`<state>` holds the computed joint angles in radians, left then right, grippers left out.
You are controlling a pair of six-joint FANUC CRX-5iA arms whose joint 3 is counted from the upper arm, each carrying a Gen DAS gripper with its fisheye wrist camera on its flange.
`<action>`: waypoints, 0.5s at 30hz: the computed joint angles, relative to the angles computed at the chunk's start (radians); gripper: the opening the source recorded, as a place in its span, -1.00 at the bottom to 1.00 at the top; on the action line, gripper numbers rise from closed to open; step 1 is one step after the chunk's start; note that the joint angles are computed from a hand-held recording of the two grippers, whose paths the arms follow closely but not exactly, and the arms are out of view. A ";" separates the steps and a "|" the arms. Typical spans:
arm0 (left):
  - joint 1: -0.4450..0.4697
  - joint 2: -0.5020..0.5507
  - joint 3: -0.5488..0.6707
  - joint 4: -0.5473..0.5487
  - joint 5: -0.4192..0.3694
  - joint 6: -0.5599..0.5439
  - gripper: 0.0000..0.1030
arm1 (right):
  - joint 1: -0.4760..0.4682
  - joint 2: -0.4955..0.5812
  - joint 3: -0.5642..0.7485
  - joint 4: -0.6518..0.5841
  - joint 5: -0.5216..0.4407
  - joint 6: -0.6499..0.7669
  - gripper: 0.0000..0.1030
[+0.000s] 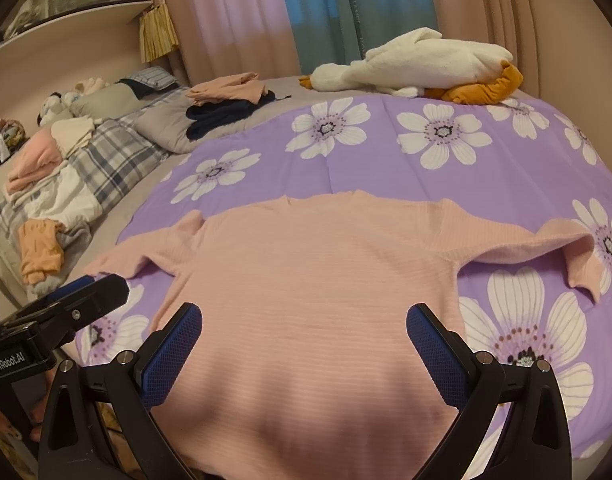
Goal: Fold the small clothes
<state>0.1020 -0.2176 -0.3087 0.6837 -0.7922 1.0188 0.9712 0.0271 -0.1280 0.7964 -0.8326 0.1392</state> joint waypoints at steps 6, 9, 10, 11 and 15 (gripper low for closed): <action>-0.006 0.001 0.002 -0.009 0.002 0.004 0.98 | 0.000 -0.003 -0.006 0.000 0.003 -0.007 0.98; -0.009 0.002 0.002 -0.011 0.005 0.005 0.98 | -0.002 -0.004 -0.007 0.000 0.004 -0.006 0.98; -0.008 0.003 0.002 -0.011 0.003 0.005 0.98 | -0.003 -0.003 -0.008 0.000 0.005 -0.010 0.98; -0.008 0.003 0.002 -0.011 0.003 0.005 0.98 | -0.002 -0.003 -0.007 0.000 0.003 -0.011 0.98; -0.009 0.013 0.012 -0.022 -0.010 0.016 0.98 | -0.005 -0.007 -0.011 -0.004 0.006 -0.015 0.98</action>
<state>0.0933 -0.2041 -0.2967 0.6621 -0.8020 1.0346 0.9666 0.0205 -0.1394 0.7921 -0.8269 0.1244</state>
